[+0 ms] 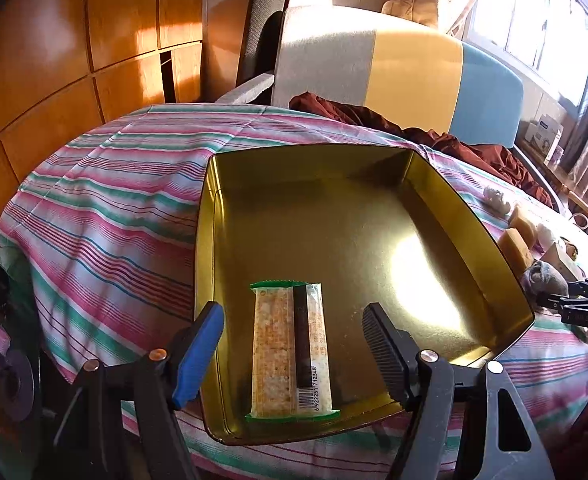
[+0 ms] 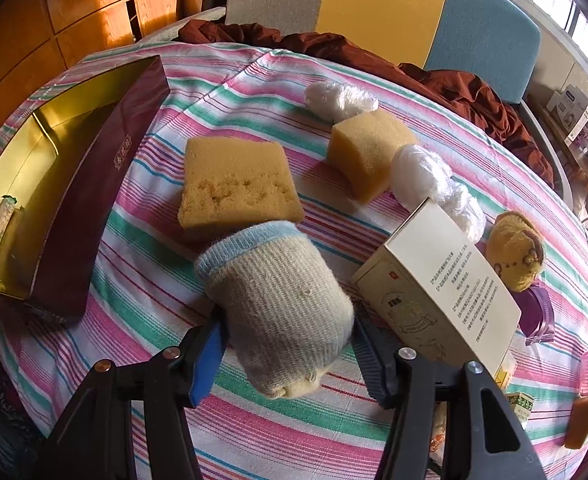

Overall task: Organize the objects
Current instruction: 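Lower the knitted pouch into the gold tin and open the right gripper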

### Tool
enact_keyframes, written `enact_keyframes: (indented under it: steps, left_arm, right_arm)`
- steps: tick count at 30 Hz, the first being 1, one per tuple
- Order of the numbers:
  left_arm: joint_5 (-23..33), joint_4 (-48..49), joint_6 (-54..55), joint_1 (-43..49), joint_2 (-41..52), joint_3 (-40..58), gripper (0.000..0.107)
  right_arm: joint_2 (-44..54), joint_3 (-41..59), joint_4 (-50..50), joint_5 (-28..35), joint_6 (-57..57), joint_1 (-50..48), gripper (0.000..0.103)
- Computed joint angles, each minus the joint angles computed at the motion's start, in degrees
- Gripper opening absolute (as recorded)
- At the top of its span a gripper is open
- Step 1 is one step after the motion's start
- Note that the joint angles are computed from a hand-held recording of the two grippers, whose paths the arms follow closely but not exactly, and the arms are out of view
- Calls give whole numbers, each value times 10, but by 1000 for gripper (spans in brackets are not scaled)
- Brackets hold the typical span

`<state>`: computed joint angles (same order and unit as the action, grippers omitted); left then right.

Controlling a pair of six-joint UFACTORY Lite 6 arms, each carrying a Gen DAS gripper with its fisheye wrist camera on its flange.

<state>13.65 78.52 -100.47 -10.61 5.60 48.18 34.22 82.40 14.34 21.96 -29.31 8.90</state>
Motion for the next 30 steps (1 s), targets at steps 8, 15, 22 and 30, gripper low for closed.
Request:
enact_keyframes:
  steps: [8, 15, 22, 30]
  left_arm:
    - [-7, 43, -40, 52, -71, -53, 76]
    - [-35, 93, -88, 99, -102, -89, 76]
    - [-52, 167, -158, 120, -125, -110, 81]
    - [-68, 289, -277, 148, -119, -127, 82]
  right_arm:
    - [-84, -33, 195, 16, -107, 72, 59]
    - [-24, 73, 158, 36, -31, 227, 59]
    - [137, 250, 58, 103, 103, 307, 61]
    - [134, 216, 101, 96, 60, 326, 80]
